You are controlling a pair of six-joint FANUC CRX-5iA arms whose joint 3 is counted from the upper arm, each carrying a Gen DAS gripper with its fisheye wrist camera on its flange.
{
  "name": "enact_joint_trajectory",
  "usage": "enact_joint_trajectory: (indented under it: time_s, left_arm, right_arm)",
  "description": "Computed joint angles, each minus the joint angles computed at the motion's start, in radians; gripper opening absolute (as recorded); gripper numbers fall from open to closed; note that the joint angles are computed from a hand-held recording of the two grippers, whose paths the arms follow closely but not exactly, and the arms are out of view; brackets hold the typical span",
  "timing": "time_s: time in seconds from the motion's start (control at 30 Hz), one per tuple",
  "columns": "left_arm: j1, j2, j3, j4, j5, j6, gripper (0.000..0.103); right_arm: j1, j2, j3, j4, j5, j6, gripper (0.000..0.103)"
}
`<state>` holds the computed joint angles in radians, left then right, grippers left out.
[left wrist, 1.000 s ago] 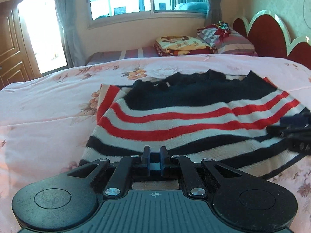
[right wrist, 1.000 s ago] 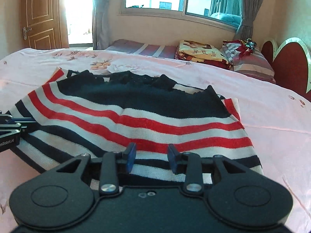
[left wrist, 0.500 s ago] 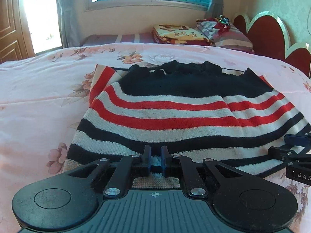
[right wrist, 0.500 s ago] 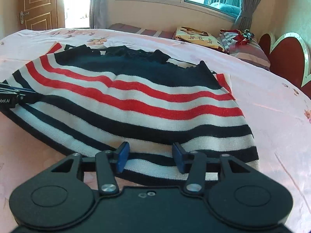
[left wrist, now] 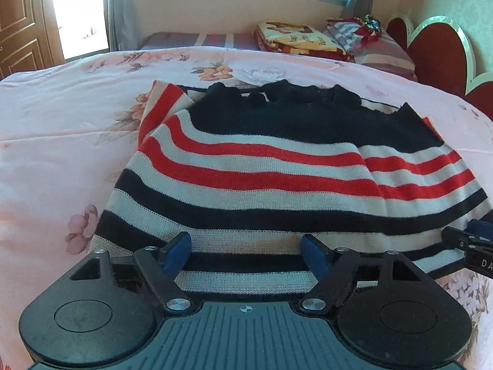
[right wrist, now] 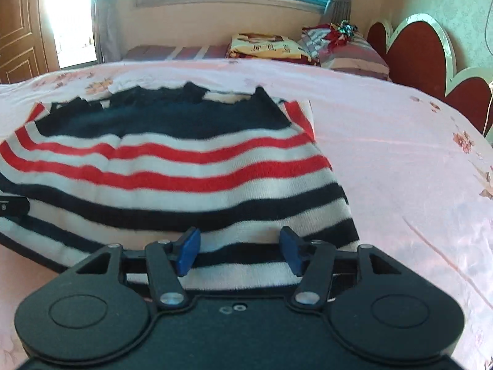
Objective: Fold small clothes
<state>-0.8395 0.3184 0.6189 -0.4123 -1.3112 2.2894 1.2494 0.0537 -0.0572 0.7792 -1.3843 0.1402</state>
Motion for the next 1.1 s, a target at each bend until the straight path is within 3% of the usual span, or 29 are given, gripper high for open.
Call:
enact_joint_trajectory:
  time_s: [0.43,0.77,0.93,1.0,1.07,1.1]
  left_arm:
    - [-0.012,0.021,0.044,0.004,-0.043,-0.019,0.090]
    - [-0.012,0.009,0.057,-0.001,-0.079,0.008,0.090]
    - [0.018,-0.076,-0.066,0.047,0.026,0.112,0.090]
    - [0.025,-0.095,-0.093,0.050,0.051,0.152,0.090]
    - [0.027,-0.098,-0.095,0.047,0.063,0.160,0.090]
    - [0.024,-0.099,-0.094,0.036,0.072,0.166,0.090]
  right_arm:
    - [0.029,-0.018,0.015,0.037,0.012,-0.006,0.060]
    - [0.017,-0.017,0.033,0.049,0.073,-0.008,0.062]
    - [0.011,-0.010,0.037,0.055,0.080,-0.001,0.065]
    - [0.008,0.002,0.045,0.053,0.073,0.012,0.060]
    - [0.002,0.009,0.054,0.039,0.080,0.024,0.044]
    - [-0.002,0.010,0.055,0.036,0.090,0.022,0.042]
